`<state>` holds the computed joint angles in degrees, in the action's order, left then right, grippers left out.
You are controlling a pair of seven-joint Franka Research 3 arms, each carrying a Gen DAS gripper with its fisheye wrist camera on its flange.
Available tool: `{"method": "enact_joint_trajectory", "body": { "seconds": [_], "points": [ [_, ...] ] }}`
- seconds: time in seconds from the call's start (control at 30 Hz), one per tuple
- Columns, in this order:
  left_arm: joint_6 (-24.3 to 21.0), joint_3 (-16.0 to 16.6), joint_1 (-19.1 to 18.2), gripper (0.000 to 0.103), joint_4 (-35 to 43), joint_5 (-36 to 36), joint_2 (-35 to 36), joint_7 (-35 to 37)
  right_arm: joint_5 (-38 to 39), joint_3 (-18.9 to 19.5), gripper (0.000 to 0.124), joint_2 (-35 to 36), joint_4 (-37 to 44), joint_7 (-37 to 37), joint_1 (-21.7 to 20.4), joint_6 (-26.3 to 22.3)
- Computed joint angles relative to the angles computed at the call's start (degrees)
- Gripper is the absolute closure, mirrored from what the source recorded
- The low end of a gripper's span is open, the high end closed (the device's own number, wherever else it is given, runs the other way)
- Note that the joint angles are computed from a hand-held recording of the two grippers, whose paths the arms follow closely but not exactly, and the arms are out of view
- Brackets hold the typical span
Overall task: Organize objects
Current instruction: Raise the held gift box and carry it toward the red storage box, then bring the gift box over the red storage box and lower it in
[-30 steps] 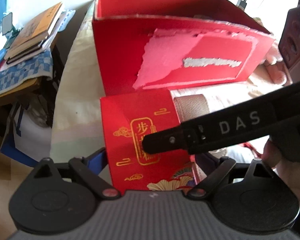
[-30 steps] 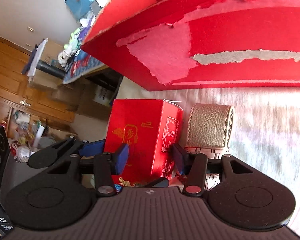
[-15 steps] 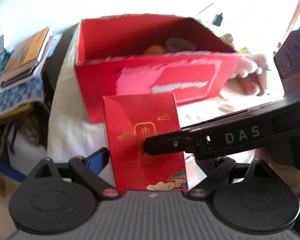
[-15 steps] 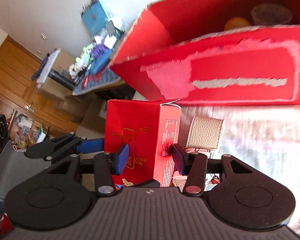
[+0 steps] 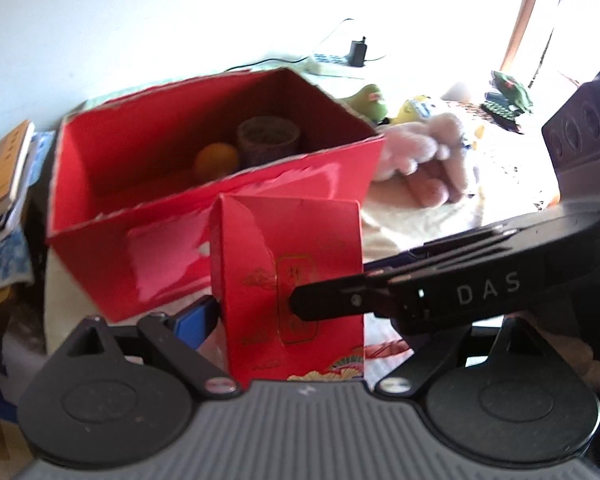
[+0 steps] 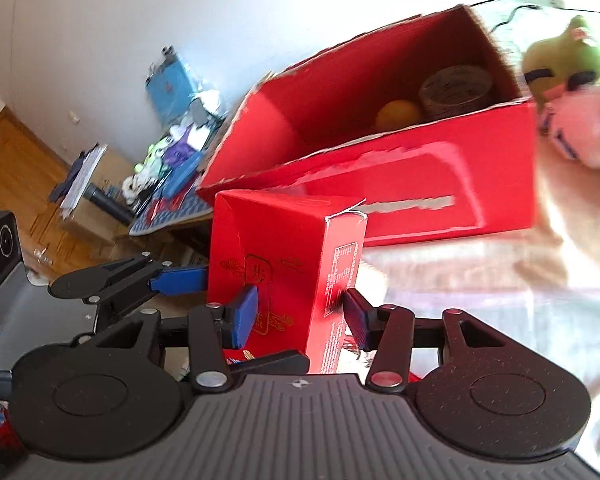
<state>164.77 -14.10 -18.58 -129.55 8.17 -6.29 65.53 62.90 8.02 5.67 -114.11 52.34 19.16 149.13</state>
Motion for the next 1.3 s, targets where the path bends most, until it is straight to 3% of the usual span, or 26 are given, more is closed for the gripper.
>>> {"method": "enact_joint_trajectory", "body": {
  "seconds": [0.47, 0.77, 1.0, 1.3],
  "points": [
    [3.0, -1.5, -1.0, 0.012, 8.2, -1.4, 6.3, 8.6, 8.0, -2.5, 0.073, -5.4, -5.0, -3.6, -1.2, 5.1],
    [6.0, -1.3, -0.4, 0.012, 11.9, 6.0, 7.6, 4.7, 17.0, -2.5, 0.073, -5.0, -2.0, -13.7, -0.7, 10.3],
    [6.3, 0.7, 0.4, 0.012, 16.8, 19.8, 9.3, -5.2, 23.6, -1.6, 0.073, -0.4, 5.7, -22.5, -1.1, 12.1],
    [6.0, 2.1, 2.2, 0.012, 19.9, 24.0, 10.4, -10.3, 25.2, 0.6, 0.073, 6.7, 15.8, -28.2, -1.9, 13.1]
  ]
}}
